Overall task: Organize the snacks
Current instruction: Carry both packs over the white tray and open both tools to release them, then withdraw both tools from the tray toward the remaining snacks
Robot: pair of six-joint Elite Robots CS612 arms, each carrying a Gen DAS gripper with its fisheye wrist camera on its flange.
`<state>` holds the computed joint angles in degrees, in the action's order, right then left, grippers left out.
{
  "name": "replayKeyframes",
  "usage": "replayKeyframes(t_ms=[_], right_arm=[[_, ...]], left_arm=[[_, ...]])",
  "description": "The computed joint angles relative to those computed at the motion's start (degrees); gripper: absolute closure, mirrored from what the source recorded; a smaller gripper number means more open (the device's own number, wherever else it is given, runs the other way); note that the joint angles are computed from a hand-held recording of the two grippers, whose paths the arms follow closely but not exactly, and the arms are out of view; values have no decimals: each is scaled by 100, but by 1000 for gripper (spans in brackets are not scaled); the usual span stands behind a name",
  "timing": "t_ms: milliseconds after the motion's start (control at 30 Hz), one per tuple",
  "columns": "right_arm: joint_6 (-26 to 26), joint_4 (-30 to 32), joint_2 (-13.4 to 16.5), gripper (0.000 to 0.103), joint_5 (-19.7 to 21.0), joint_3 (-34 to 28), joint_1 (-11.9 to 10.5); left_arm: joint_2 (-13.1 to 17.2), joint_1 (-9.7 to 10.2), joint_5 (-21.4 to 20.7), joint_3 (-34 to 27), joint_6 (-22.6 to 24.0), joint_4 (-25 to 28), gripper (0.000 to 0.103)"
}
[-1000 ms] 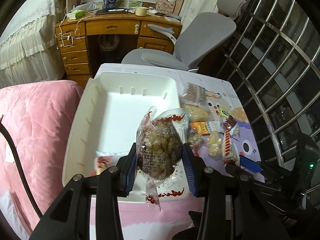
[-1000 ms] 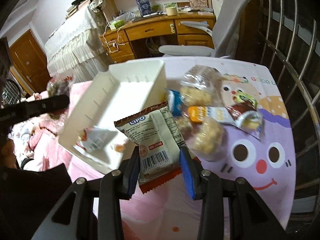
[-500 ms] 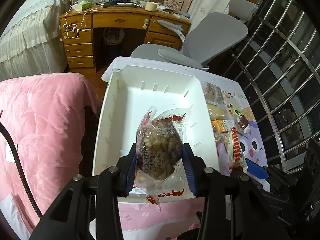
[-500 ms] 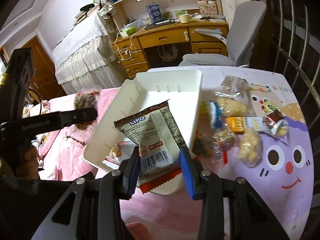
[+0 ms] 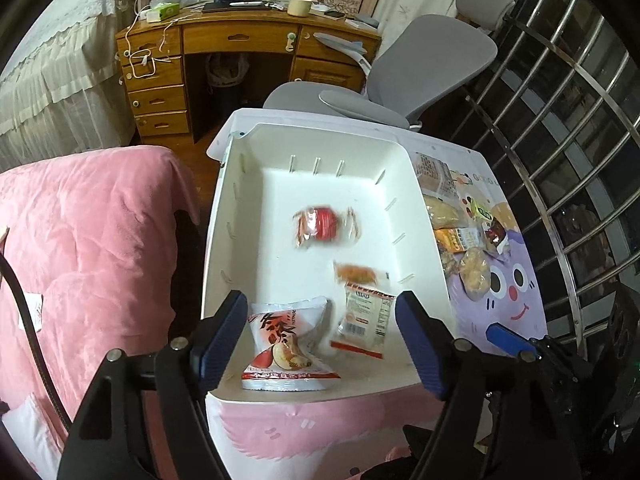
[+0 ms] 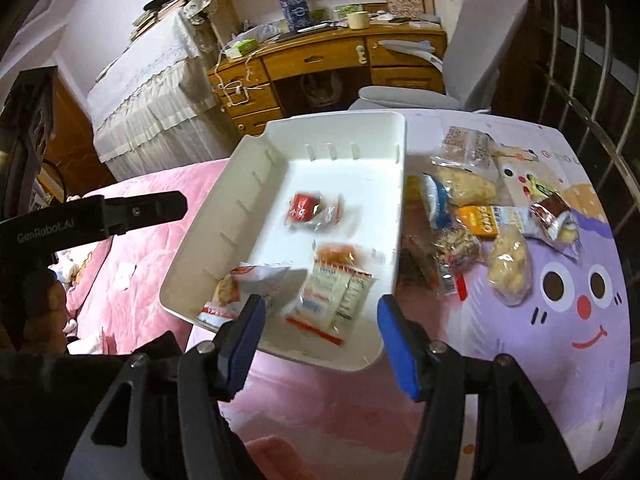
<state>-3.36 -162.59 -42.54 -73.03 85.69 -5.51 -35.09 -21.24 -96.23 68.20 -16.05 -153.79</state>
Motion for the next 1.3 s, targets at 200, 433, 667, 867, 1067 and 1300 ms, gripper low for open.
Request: replayKeyframes(t_ms=[200, 433, 667, 867, 1067, 1300], right_arm=[[309, 95, -53, 42, -68, 124, -77], [701, 369, -163, 42, -133, 326, -235], [1068, 616, -272, 42, -155, 494, -472], [1211, 647, -348, 42, -95, 620, -714], [1045, 823, -353, 42, 42, 593, -957], [649, 1099, -259, 42, 210, 354, -1211]], left_arm=[[-2, -73, -65, -16, 132, 138, 23], [10, -216, -134, -57, 290, 399, 21], [-16, -439, -71, -64, 478, 412, 20], [0, -653, 29, -136, 617, 365, 20], [93, -866, 186, -343, 565, 465, 20], [261, -1066, 445, -686, 400, 688, 20]])
